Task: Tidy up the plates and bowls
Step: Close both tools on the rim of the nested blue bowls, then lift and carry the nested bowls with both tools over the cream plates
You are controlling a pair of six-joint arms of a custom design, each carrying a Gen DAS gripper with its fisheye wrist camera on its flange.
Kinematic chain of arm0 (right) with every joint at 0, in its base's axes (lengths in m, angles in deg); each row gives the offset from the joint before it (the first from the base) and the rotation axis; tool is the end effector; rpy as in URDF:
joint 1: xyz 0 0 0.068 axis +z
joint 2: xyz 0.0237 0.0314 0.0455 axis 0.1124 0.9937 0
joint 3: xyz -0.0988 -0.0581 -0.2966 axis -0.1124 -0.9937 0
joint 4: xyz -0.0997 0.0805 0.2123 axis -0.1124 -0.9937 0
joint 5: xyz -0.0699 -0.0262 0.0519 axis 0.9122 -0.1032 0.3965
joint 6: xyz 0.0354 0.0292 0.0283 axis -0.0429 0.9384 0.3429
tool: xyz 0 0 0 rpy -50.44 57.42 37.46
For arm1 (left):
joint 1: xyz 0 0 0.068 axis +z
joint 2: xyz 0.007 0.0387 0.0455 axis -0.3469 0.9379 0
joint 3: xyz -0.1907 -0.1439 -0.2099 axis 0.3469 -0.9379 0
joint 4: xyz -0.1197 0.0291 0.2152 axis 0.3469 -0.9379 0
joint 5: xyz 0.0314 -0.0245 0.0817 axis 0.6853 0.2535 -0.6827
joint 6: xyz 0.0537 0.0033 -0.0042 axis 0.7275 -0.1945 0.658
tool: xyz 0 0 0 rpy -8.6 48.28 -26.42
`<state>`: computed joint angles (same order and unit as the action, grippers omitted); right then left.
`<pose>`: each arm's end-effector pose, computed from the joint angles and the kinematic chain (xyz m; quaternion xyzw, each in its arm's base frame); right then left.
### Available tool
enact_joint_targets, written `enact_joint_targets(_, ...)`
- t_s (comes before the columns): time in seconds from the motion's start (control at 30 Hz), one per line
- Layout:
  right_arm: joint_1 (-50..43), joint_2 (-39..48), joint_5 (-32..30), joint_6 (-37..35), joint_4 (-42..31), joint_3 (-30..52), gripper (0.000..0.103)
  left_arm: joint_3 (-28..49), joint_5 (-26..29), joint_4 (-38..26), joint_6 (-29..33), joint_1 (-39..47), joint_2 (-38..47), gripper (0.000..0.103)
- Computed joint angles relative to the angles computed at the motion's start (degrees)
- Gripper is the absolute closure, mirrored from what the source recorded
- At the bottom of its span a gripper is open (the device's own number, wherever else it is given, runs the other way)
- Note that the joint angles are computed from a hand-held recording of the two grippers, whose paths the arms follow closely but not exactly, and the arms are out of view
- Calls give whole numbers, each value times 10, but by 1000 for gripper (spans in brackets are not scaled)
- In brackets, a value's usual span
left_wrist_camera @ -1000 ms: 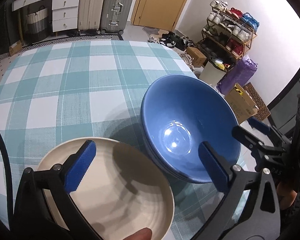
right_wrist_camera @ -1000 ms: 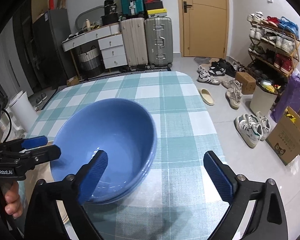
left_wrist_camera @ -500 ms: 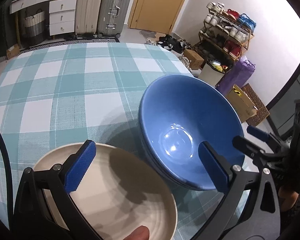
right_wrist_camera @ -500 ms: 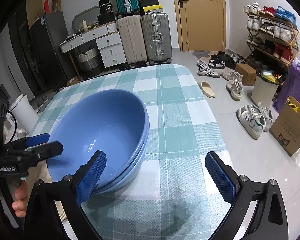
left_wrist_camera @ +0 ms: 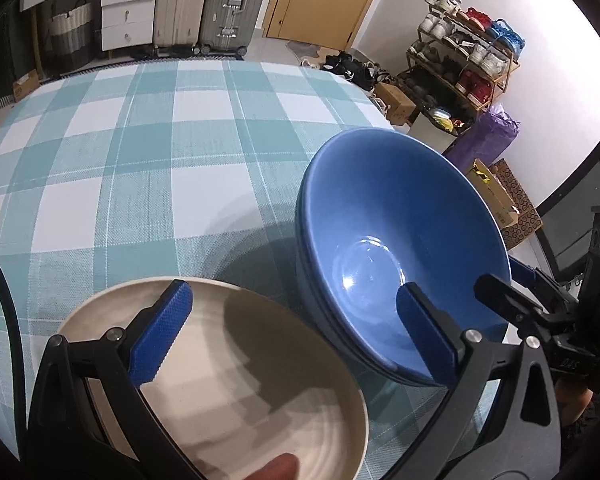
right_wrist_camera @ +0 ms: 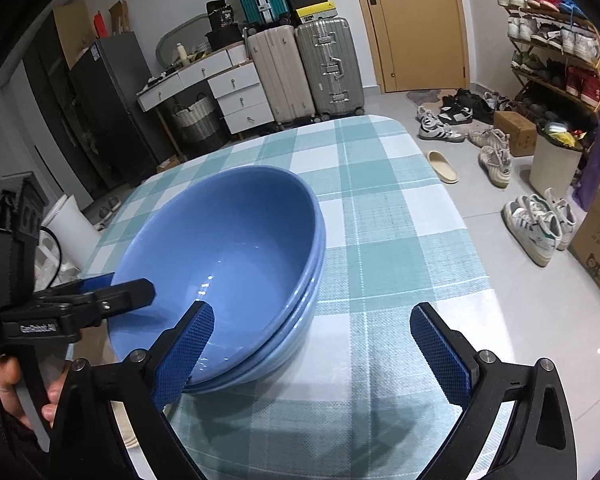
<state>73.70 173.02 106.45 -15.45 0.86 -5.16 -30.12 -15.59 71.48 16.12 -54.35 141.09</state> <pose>0.1112 0.2076 0.1187 0.1225 0.9150 0.0921 0.3733 0.2168 -0.1542 0.1366 0.1726 0.9285 -0.2116 0.2516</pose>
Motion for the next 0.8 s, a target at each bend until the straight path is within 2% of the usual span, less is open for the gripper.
enact_joint_targets(0.03,-4,0,-3,-2,7,-2,4,2,7,0,2,2,4,8)
enact_joint_targets(0.1,-12,0,-16,-10,38,-14,14,5,14,0,2,5,9,10)
enact_joint_targets(0.13,-21,3,-32,-18,67,-25,22,5,18,-1,3,5,11,10)
enact_joint_targets(0.27,-34,10,-46,-25,104,-36,28,1,15,9,0,3,9,14)
enact_joint_targets(0.37,-37,13,-52,-39,123,-37,33,-3,29,13,3,8,0,22)
enact_joint_targets(0.53,-28,15,-44,-42,119,-28,37,5,47,9,6,7,-2,42)
enact_joint_targets(0.6,-28,16,-44,-43,113,-23,41,11,51,3,5,4,1,50)
enact_joint_targets(0.63,-27,17,-43,-42,111,-22,46,15,55,-1,6,2,3,55)
enact_joint_targets(0.7,-26,18,-43,-43,102,-15,51,16,61,0,5,-3,5,61)
enact_joint_targets(0.77,-25,18,-39,-43,95,-11,58,17,46,-2,5,-12,3,63)
enact_joint_targets(0.8,-25,19,-38,-42,90,-8,59,17,41,-3,6,-14,3,64)
